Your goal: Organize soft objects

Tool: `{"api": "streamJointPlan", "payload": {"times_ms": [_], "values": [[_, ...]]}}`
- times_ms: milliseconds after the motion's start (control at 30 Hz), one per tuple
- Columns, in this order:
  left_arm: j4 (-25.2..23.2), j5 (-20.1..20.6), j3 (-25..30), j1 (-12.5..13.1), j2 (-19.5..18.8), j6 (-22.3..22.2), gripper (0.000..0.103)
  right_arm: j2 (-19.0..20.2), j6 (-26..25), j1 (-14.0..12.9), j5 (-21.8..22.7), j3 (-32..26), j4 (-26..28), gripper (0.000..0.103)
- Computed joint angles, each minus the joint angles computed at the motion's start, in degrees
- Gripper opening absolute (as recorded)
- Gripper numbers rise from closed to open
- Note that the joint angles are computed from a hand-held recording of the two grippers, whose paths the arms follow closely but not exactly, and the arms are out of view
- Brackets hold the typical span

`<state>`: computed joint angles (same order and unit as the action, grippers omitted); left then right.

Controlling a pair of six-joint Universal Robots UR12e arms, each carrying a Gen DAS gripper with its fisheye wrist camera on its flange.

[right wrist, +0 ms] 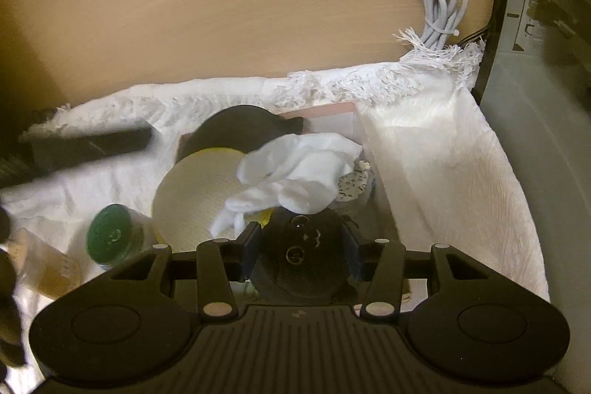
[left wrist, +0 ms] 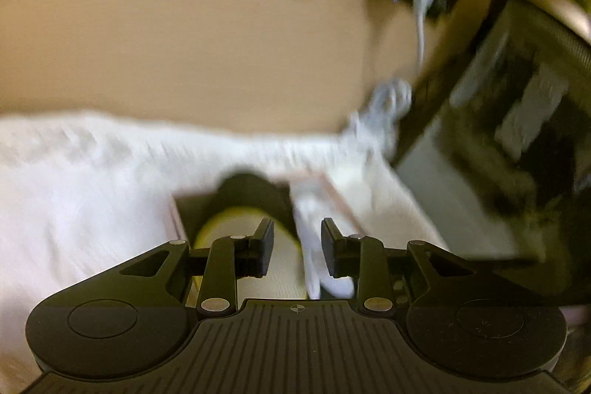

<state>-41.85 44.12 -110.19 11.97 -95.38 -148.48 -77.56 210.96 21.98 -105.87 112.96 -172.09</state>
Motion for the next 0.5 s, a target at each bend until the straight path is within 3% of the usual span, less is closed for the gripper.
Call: {"api": "streamJointPlan", "payload": {"times_ms": [167,267,333,400,500], "values": [[-2.6,8.0,1.3,-3.4,-2.9,2.3,0.028,-1.5,2.4,0.1,0.2,1.5,-1.8,0.048],[1.0,10.3,0.8,-4.4,-3.9,-0.1,0.025,-1.6,-2.1,0.3,1.4,1.7,-1.4,0.048],[3.8,12.0,0.4,-5.2,-4.3,-1.1,0.025,-1.1,-4.5,0.0,2.9,1.3,0.4,0.04],[7.1,14.3,-0.2,-6.1,-4.3,-2.7,0.022,-0.4,-5.0,-0.8,5.2,1.9,-3.2,0.04],[12.1,16.8,-1.6,-6.8,-3.8,-6.9,0.013,0.6,-9.9,-1.4,6.9,2.3,-7.8,0.04]]}}
